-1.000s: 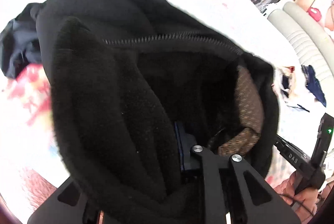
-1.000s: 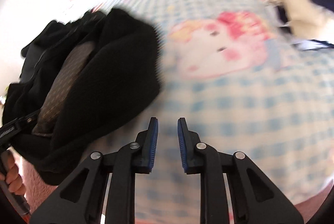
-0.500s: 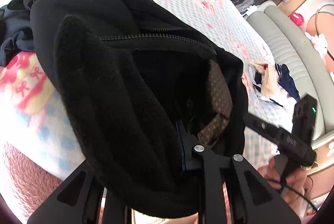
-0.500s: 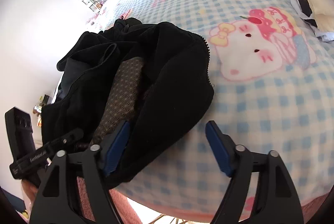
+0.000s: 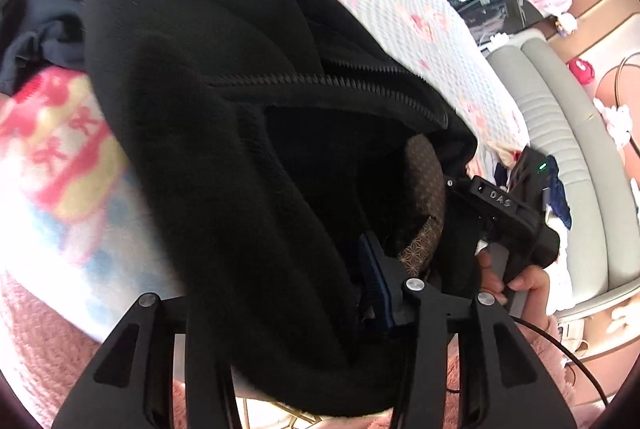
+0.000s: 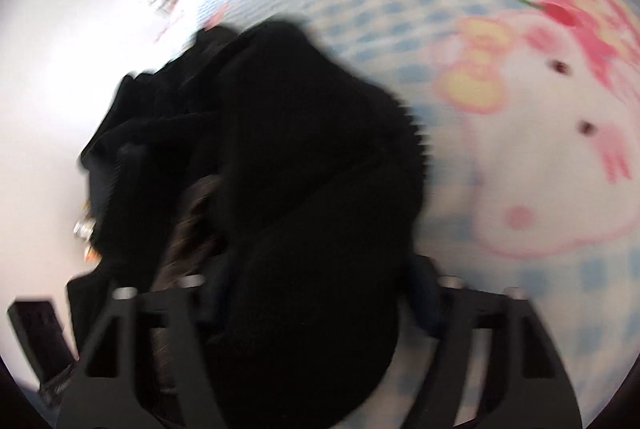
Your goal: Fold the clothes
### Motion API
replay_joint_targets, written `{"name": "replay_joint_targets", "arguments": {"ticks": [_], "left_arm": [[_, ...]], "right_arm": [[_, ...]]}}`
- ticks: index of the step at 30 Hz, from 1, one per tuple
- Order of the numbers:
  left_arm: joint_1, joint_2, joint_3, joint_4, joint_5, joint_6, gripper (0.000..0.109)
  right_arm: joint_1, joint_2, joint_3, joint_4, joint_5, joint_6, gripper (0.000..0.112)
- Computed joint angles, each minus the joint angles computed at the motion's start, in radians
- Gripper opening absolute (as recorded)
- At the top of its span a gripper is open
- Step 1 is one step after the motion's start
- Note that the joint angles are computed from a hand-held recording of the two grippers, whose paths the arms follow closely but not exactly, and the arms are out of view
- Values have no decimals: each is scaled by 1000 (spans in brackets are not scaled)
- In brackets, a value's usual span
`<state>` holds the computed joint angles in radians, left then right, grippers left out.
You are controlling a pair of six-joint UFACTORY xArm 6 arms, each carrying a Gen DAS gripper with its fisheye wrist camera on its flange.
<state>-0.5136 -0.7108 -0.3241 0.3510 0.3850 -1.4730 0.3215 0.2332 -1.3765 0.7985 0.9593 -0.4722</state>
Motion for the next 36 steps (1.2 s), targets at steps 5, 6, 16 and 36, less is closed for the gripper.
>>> {"name": "replay_joint_targets", "arguments": {"ticks": [5,6,16,36], "left_arm": [[41,94,4,-51,-99,50,49],[48,116,0,-80,-115,78,49],[35,43,-136,119,129,79,15],[7,-151,-342,493,-173,11,10]], "right_arm": [[33,32,-26,-41,21,-39,49],[35,55,-37,-44,19,-14,59],[96,-6,-18,-126,-150,50,25],[-83,-597,109,7,-318,-3,23]]}}
